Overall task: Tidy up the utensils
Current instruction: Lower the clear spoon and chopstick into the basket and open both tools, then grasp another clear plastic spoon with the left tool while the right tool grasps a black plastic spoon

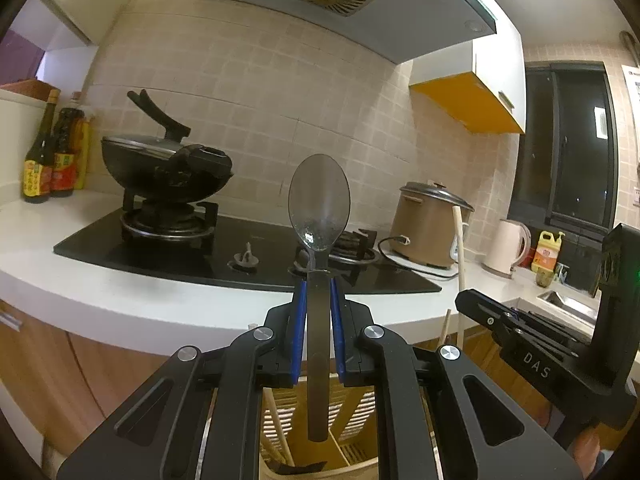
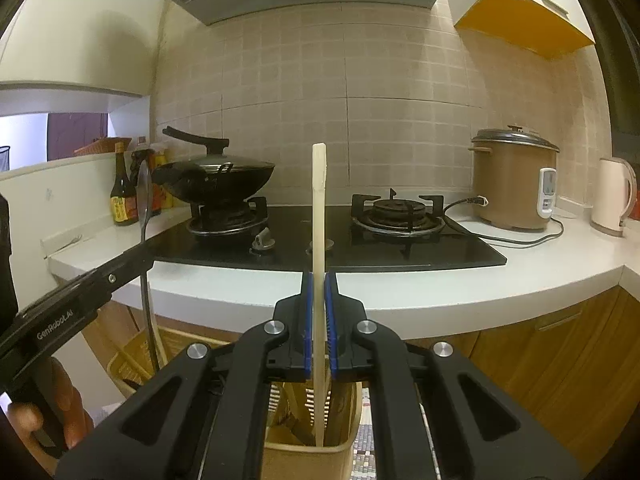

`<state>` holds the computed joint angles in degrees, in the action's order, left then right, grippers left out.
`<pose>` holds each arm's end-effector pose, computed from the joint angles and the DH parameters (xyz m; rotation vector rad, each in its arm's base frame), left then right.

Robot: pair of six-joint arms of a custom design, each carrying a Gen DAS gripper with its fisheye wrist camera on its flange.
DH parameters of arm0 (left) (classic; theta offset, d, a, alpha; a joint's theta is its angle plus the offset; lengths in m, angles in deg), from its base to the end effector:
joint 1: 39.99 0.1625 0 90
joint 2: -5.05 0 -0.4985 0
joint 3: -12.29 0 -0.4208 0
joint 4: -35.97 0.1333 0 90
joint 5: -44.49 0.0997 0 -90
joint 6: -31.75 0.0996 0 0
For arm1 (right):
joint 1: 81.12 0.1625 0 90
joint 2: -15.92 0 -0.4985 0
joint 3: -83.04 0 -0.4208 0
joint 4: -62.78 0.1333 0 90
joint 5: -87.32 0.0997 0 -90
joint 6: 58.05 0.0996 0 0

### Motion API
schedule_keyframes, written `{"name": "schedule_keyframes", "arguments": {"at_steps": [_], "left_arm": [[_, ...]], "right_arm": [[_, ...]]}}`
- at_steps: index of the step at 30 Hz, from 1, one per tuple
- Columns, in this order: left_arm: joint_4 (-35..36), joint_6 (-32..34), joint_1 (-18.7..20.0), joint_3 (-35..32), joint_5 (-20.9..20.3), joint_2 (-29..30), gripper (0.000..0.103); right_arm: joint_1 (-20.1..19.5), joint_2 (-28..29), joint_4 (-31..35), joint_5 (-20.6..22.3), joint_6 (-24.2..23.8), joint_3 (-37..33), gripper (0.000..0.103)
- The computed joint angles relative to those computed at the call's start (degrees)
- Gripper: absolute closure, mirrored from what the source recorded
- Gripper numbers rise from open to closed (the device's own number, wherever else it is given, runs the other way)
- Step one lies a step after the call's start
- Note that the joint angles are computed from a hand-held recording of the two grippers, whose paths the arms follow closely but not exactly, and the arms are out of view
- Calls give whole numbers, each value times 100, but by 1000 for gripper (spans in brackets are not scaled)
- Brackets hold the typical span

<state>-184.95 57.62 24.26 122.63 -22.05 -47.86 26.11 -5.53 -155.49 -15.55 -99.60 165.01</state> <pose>-0.1236 -0.6544 0.2751 0.6618 2.1650 -1.6698 0.3427 -0.7299 0.0340 0.9756 -2.0866 1.4528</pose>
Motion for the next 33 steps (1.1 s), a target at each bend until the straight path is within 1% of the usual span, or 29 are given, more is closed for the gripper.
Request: {"name": "schedule_keyframes", "arguments": {"at_steps": [1,3,4,5,9,15,18,20,23,26,29,31,33], "left_arm": [[-7,13,-2,10,1,-8,92],[-36,54,-16,41,36,-24,80],[-15,41,-13,70,18,-53,70],[-21,19,-15,106,5,-81,66],[83,4,-74,233,85,-248,66],[386,-383,-229,664,124,-872,66],[537,-567,-369,920,247,-1188,66],[776,-763,-491,1112,413,-1437,66],[1410,-1158,-627,1326,615,-1782,66],[2306,-1682,-826,1627,1114,-2210,66],[3160,-2260,-900,1917,1371,-2595,66],[4041,-2883,-864,2107,1457,-2919,66],[4685,-3362,-736,2247,1360,-3169,66]], "right_arm": [[9,0,-74,-17,-50,29,98],[21,-40,-26,-49,-96,90,98],[27,-78,9,-59,-93,154,98],[31,-107,18,-69,-82,203,98],[46,-273,41,-132,28,482,98],[95,-627,-65,-196,270,1040,98],[149,-826,-61,-226,443,1333,98],[192,-957,-67,-247,550,1541,98],[269,-1196,-68,-258,758,1943,98],[358,-1346,-170,-386,822,2306,95],[435,-1457,-232,-539,850,2727,80],[455,-1514,-96,-554,942,2989,64],[470,-1546,215,-580,1058,3179,60]]}}
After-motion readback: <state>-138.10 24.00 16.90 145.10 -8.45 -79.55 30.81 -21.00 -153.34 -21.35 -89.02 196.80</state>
